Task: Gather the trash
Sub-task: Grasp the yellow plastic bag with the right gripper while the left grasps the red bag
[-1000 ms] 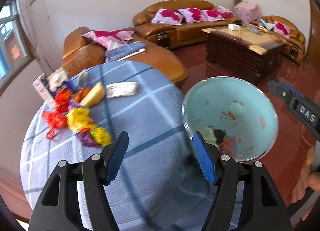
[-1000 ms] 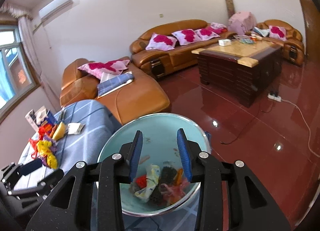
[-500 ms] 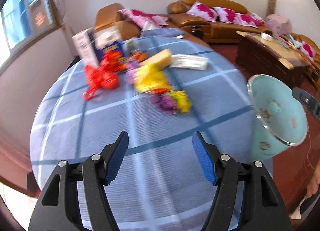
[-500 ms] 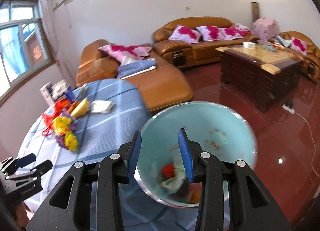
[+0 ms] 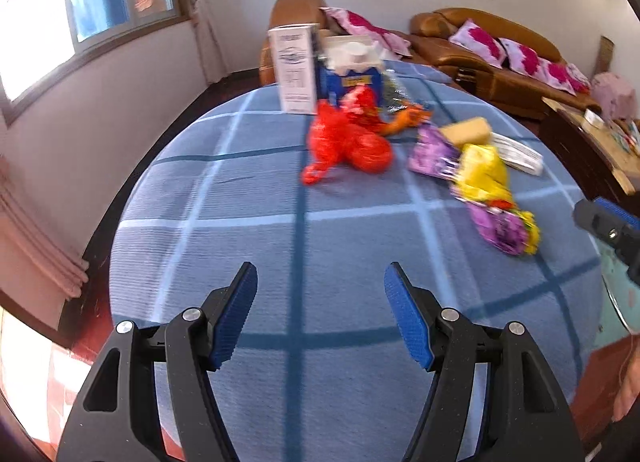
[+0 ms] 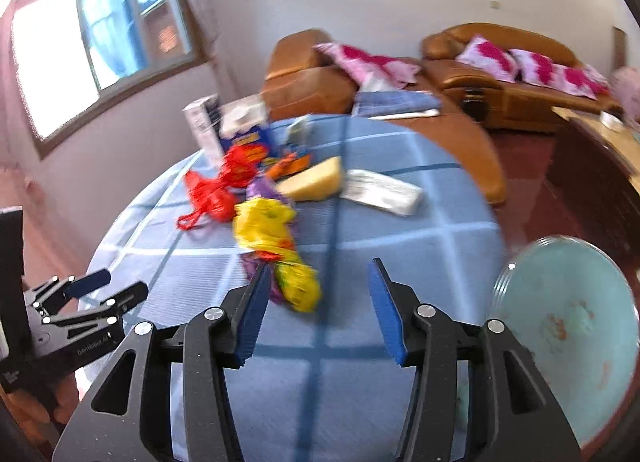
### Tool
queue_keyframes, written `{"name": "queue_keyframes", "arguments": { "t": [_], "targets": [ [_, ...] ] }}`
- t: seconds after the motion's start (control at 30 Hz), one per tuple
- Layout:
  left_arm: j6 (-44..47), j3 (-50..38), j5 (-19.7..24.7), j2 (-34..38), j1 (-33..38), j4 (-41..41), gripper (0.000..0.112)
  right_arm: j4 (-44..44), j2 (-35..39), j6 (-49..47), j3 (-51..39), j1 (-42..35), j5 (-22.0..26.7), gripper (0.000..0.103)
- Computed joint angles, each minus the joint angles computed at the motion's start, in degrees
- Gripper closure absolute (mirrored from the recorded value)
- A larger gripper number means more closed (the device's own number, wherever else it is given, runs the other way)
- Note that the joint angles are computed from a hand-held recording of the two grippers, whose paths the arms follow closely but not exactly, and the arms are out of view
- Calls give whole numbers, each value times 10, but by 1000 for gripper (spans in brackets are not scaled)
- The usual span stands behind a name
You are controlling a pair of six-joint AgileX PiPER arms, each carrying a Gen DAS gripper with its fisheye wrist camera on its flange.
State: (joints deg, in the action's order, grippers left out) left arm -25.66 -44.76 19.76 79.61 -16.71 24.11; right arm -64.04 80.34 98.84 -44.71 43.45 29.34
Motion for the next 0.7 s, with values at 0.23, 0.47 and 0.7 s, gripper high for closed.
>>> {"name": "queue_keyframes", "arguments": {
  "t": [0.23, 0.47, 0.7],
  "targets": [
    [145, -21, -16, 32, 75, -134, 47, 123, 83, -176, -73, -65, -81, 56],
    [201, -44, -12, 52, 106, -186, 47, 332, 144, -406, -128, -109, -122, 66],
    [234, -55, -10, 63, 120, -216, 47, 355, 130, -431, -132, -96, -127, 76]
  ]
}}
